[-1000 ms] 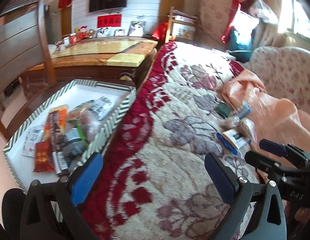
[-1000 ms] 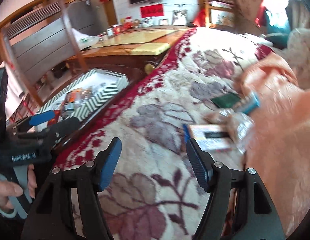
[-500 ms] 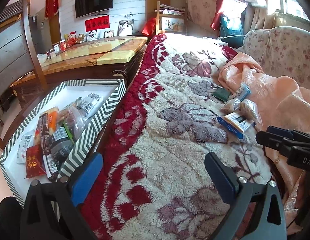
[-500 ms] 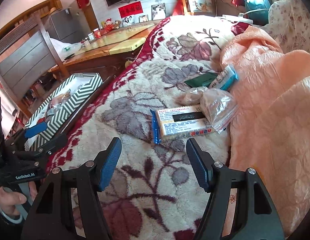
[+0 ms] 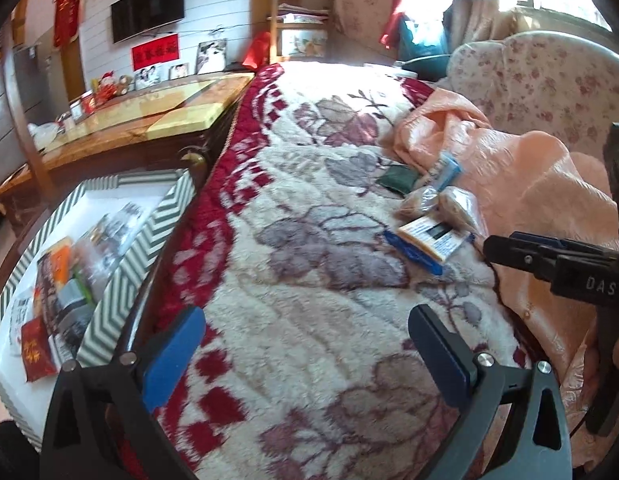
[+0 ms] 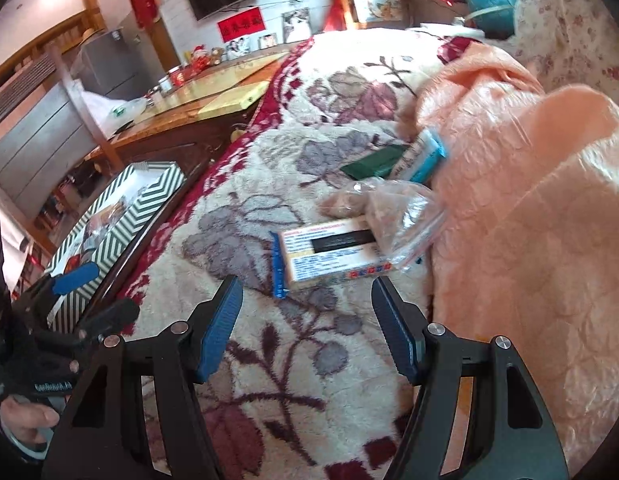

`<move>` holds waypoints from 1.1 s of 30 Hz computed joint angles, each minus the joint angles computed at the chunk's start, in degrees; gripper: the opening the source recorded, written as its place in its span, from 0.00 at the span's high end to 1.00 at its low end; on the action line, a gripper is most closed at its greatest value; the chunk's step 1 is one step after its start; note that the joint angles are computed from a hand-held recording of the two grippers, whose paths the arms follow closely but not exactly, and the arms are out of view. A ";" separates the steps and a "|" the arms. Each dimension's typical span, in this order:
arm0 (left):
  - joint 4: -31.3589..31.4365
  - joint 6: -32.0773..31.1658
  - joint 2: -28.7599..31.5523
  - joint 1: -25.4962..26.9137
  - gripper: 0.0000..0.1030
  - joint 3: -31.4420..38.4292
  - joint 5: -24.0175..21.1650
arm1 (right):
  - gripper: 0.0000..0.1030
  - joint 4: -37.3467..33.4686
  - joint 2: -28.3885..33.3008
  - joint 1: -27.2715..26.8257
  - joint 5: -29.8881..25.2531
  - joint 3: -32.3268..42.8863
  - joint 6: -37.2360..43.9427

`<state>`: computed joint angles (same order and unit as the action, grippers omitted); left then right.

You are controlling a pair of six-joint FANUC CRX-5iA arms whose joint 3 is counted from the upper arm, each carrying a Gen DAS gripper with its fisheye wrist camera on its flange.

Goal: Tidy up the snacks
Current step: 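Move both grippers back over the remaining snacks on the bedspread, then grasp the clear zip bag of nuts with the left gripper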

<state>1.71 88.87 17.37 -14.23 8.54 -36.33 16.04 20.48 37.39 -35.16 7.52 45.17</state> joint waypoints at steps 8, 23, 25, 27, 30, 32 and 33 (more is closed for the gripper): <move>1.90 -2.25 3.16 -1.24 0.00 3.88 -0.96 | 0.35 -0.17 0.61 -0.64 -2.54 1.75 0.62; 10.49 -3.17 18.90 -2.40 0.00 27.15 -14.90 | 0.35 -0.95 -0.95 -3.83 -4.02 1.14 -2.00; 11.74 -2.36 22.37 -2.56 0.00 32.29 -18.09 | 0.35 -1.16 -1.07 -4.06 -3.61 0.88 -2.42; 11.85 -0.55 25.69 -2.79 0.00 37.68 -21.27 | 0.35 -1.57 -0.87 -4.14 -4.07 1.15 -2.16; 13.07 1.56 31.43 -3.17 0.00 46.84 -26.20 | 0.35 -3.32 -0.32 -4.27 -5.01 2.09 -0.51; 14.04 1.74 35.03 -3.56 0.00 52.68 -29.12 | 0.35 -4.47 0.21 -4.42 -5.89 2.95 0.54; 14.21 1.29 37.26 -3.89 0.00 56.48 -31.07 | 0.35 -4.89 0.32 -4.49 -6.05 3.13 0.82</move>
